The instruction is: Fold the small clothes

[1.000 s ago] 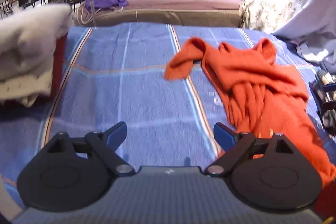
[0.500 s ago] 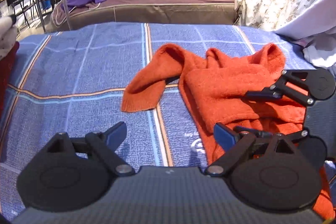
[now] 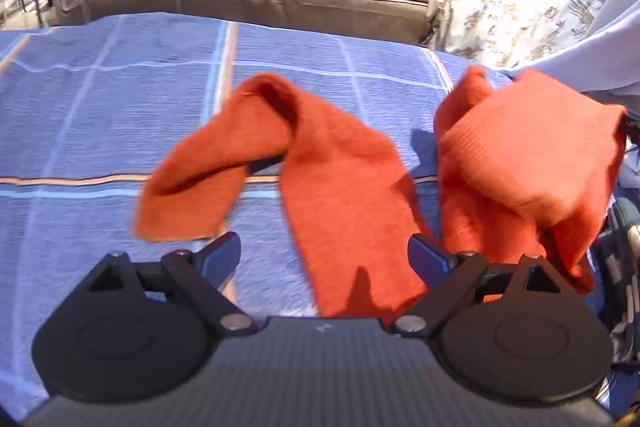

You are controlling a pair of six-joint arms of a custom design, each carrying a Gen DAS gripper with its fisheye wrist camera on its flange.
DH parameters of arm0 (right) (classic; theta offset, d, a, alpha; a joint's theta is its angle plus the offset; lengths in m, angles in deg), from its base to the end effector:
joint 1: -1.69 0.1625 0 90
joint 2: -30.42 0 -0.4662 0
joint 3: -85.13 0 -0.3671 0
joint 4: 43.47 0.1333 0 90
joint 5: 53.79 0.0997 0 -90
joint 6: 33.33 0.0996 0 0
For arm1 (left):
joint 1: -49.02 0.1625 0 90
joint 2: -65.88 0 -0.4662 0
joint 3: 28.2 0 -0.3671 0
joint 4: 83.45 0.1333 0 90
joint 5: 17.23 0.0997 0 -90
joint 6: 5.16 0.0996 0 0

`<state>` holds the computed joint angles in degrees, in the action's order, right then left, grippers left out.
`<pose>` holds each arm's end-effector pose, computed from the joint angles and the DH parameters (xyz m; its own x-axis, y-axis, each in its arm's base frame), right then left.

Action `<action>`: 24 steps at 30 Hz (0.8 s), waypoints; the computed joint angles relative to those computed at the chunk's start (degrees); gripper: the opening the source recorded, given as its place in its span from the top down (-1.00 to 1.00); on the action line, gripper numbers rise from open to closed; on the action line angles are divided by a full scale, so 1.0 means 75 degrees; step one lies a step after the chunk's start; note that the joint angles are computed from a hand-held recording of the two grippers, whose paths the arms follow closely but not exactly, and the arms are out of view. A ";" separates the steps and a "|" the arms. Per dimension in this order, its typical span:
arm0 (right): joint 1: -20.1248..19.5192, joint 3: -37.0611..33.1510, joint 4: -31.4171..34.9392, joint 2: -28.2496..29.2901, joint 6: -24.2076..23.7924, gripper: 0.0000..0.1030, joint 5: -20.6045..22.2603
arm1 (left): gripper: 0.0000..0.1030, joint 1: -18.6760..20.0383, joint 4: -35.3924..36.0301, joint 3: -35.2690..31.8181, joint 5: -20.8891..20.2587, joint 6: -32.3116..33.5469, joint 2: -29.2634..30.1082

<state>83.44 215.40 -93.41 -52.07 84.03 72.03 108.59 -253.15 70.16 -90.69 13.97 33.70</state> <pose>0.0180 -0.3988 0.2563 -0.3254 0.3526 0.8774 -0.6407 0.6002 -0.4788 -0.1960 -0.6528 0.0054 -0.6514 0.6792 -0.3381 0.7472 0.6518 -0.1302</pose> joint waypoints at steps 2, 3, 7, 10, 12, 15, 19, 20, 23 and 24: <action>-0.0247 0.0305 0.0067 -0.0643 0.0449 0.89 0.0188 | -0.93 -0.0128 -0.0465 -0.0162 0.0510 0.0073 0.0413; -0.0365 0.0381 0.0280 -0.0904 0.0779 0.89 0.0199 | -0.93 -0.0199 -0.0802 -0.0241 0.0813 0.0219 0.0651; -0.0510 0.0748 0.0628 -0.1494 0.1416 0.89 0.0313 | -0.77 -0.0270 -0.1091 -0.0834 0.1186 0.0454 0.1383; -0.0429 0.0858 0.0824 -0.1435 0.1687 0.88 0.0289 | 0.64 -0.0426 -0.1171 -0.1037 0.1142 0.0923 0.1677; -0.0421 0.0902 0.0859 -0.1393 0.1735 0.88 0.0226 | 0.85 -0.0480 -0.0636 -0.1173 0.0882 0.0777 0.1653; -0.0432 0.0788 0.0849 -0.1191 0.1728 0.87 0.0077 | 0.86 -0.0501 -0.0836 -0.1069 0.0801 0.0525 0.1496; -0.0375 0.0660 0.0872 -0.1009 0.1799 0.87 -0.0126 | 0.86 -0.0488 -0.2203 -0.0731 0.1148 0.0921 0.1126; -0.0357 0.0627 0.0895 -0.0969 0.1771 0.87 -0.0160 | 0.86 -0.0488 -0.2770 -0.0668 0.1411 0.1197 0.1090; -0.0320 0.0582 0.0870 -0.0874 0.1726 0.87 -0.0303 | 0.86 -0.0391 -0.4555 -0.0806 0.2394 0.2250 0.0996; -0.0318 0.0567 0.0867 -0.0839 0.1705 0.87 -0.0354 | 0.86 -0.0325 -0.4731 -0.0937 0.2698 0.2274 0.0909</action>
